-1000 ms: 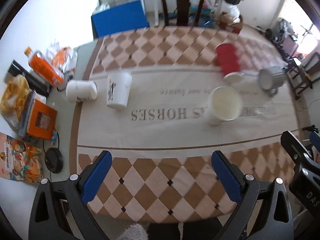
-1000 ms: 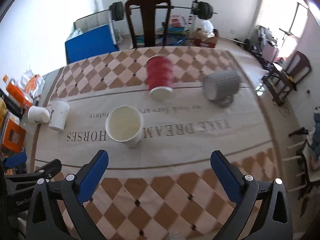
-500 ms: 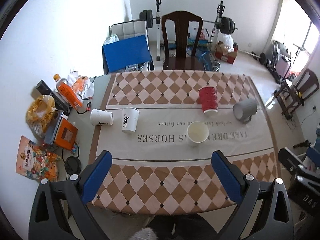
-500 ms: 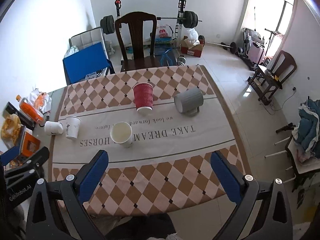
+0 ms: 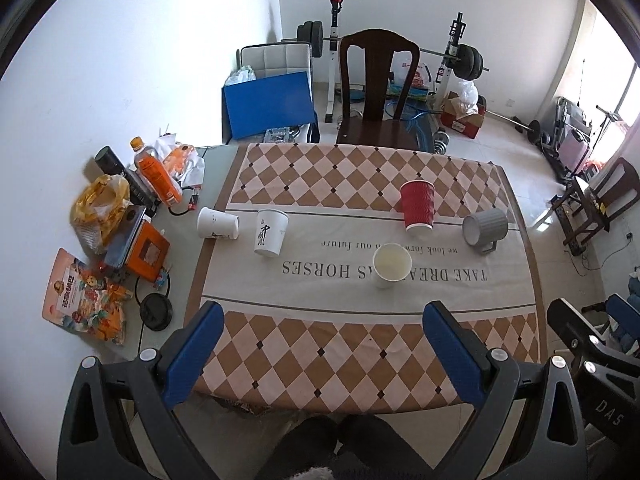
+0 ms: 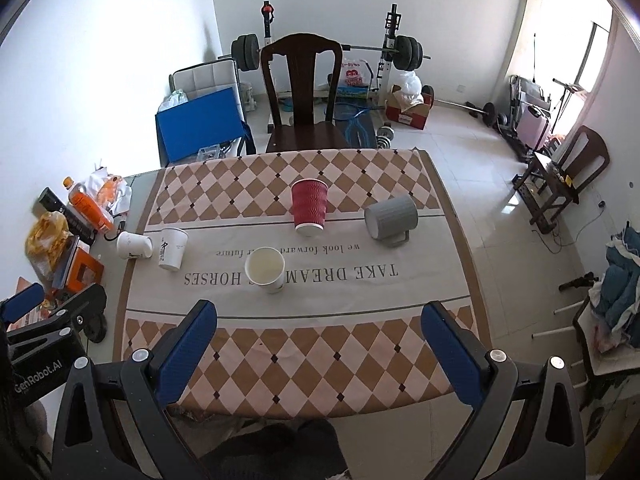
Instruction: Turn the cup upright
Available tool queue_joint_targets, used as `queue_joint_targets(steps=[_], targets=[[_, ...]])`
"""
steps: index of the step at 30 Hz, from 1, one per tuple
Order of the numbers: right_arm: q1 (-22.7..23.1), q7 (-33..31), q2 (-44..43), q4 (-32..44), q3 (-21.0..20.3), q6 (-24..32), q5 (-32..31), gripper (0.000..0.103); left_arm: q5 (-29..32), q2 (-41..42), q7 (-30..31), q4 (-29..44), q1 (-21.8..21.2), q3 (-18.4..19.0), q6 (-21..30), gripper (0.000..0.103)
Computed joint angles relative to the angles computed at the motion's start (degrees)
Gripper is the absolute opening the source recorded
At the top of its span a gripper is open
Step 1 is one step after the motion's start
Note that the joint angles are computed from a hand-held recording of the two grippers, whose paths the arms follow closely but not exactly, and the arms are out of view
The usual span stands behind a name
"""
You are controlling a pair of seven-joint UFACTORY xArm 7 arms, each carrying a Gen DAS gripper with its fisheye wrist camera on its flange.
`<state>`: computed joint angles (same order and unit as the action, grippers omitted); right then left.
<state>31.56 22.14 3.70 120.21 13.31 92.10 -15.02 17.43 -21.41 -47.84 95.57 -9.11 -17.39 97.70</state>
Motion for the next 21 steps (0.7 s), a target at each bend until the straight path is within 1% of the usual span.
queue_joint_targets(steps=[9, 16, 21], targets=[[0.1, -0.3, 0.4, 1.7, -0.2, 1.2, -0.3, 0.103, 0.0, 0.3, 0.0, 0.9, -0.4, -0.4, 0.5, 0.102], [0.2, 0.1, 0.4, 1.6, -0.3, 1.1, -0.3, 0.103, 0.3, 0.4, -0.1, 1.3, -0.5, -0.6, 0.8, 0.102], [0.1, 0.0, 0.3, 1.5, -0.3, 1.1, -0.1, 0.103, 1.4, 0.8, 0.4, 2.4, -0.3, -1.0, 2.1, 0.102]])
